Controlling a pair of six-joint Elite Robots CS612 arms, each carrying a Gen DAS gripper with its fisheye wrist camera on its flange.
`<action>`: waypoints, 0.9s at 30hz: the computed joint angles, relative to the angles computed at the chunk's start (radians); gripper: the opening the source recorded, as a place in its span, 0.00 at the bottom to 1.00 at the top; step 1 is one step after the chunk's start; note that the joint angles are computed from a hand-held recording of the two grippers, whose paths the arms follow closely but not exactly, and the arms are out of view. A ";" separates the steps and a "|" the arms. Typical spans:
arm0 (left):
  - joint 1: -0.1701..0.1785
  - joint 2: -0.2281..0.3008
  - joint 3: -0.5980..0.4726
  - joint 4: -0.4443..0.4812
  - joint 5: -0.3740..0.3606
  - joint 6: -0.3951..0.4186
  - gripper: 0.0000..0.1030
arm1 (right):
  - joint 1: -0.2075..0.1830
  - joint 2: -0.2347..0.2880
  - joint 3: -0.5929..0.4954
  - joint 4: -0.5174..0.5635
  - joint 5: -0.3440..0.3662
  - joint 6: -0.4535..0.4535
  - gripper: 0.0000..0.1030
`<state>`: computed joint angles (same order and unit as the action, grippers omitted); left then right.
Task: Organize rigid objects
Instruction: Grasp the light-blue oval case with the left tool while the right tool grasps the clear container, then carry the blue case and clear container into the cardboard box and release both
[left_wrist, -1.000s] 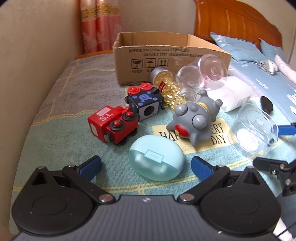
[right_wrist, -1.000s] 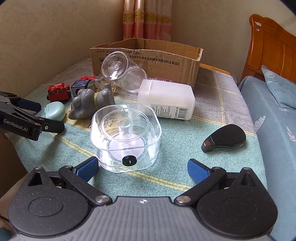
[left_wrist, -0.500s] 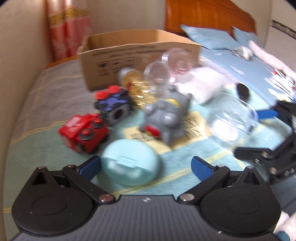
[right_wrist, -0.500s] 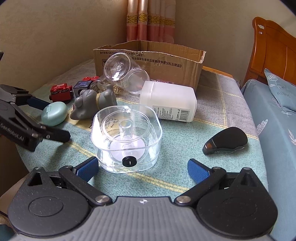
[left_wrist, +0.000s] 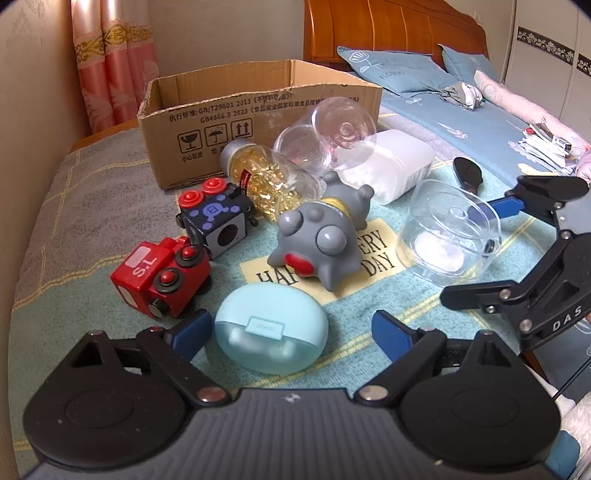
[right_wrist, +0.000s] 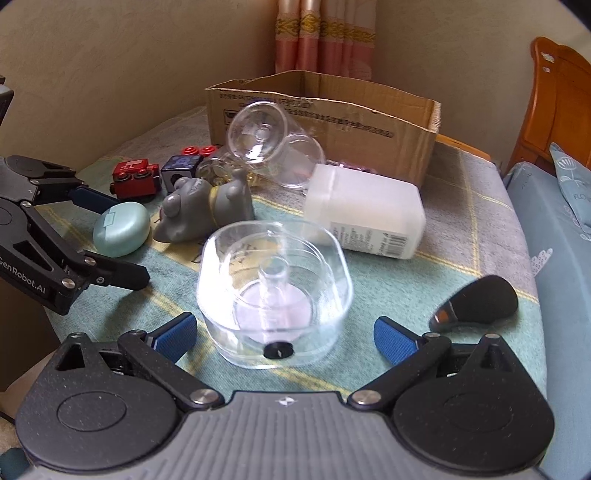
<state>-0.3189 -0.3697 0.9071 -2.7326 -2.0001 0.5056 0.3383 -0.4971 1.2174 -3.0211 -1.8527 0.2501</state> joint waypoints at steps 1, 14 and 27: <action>0.000 0.001 -0.002 0.003 0.000 0.001 0.90 | 0.000 0.003 -0.007 0.005 0.005 -0.009 1.00; 0.010 0.008 -0.032 0.044 -0.014 0.029 0.67 | -0.008 0.009 -0.059 0.071 0.056 -0.078 0.89; 0.006 -0.007 -0.020 0.065 0.014 0.022 0.59 | -0.013 -0.006 -0.052 0.116 0.047 -0.055 0.77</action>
<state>-0.3133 -0.3763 0.8873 -2.6672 -1.9863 0.5277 0.3258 -0.5029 1.1656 -2.9046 -1.8057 0.1953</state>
